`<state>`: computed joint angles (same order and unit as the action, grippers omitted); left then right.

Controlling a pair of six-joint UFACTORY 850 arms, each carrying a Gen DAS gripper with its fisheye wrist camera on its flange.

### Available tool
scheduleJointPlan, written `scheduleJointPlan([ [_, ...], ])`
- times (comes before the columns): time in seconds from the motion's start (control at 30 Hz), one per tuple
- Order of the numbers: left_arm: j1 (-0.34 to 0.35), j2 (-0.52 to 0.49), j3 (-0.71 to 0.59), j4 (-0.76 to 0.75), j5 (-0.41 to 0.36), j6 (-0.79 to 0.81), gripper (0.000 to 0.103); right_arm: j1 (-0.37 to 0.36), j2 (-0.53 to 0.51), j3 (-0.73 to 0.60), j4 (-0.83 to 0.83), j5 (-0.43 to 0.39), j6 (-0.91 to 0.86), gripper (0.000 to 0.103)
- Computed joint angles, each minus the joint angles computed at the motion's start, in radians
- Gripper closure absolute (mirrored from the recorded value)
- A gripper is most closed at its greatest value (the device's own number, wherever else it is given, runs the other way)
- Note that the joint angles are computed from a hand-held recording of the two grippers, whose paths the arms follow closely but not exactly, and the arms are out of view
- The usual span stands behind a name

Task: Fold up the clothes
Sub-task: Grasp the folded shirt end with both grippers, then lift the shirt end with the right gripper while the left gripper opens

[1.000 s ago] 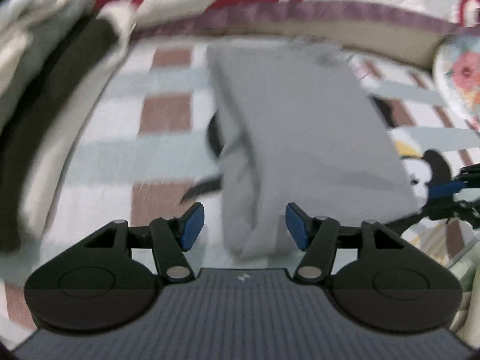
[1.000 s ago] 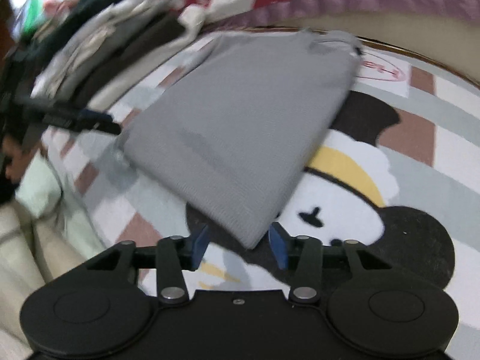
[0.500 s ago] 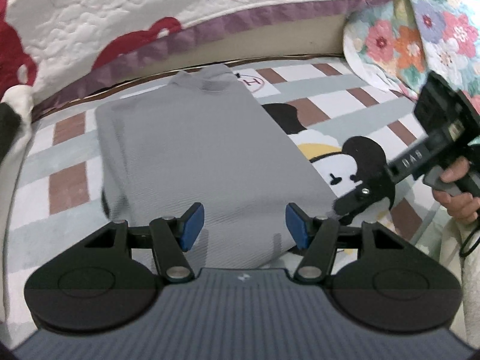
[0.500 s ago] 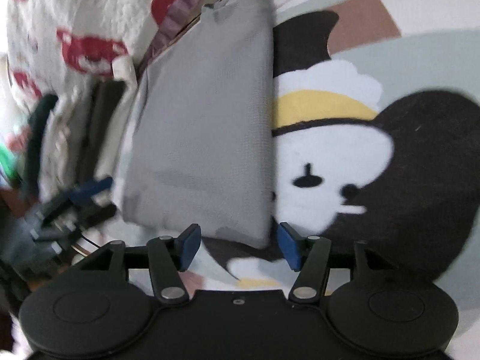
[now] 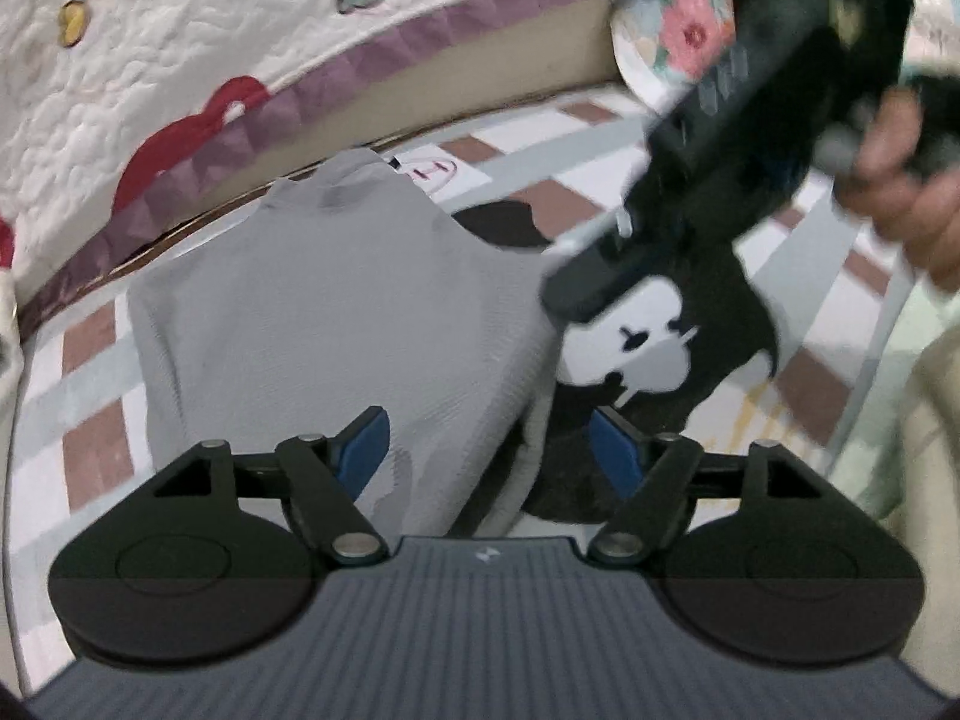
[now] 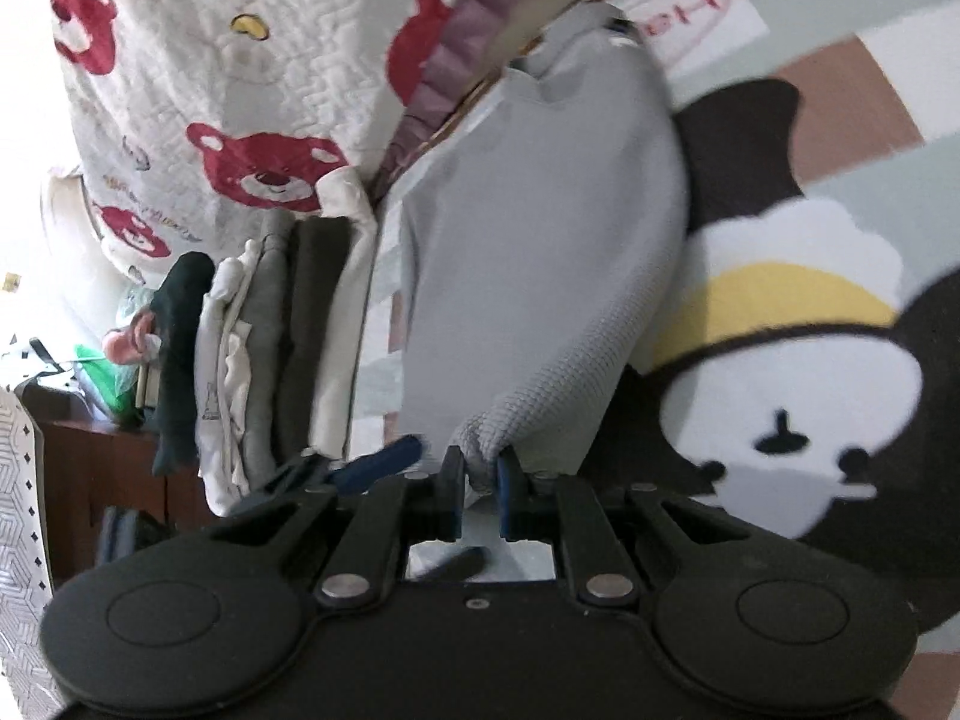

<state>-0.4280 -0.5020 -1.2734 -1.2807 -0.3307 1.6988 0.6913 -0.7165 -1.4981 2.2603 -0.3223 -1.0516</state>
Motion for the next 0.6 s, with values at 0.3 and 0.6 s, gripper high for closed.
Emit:
scheduleJointPlan([
  [0.3, 0.006, -0.068, -0.078, 0.082, 0.042, -0.143, 0.095, -0.008, 0.015, -0.035, -0.192, 0.042, 0.043, 0.089],
  [0.6, 0.064, -0.123, -0.162, 0.116, -0.125, -0.385, 0.095, 0.169, 0.008, -0.120, -0.344, 0.692, -0.831, 0.034],
])
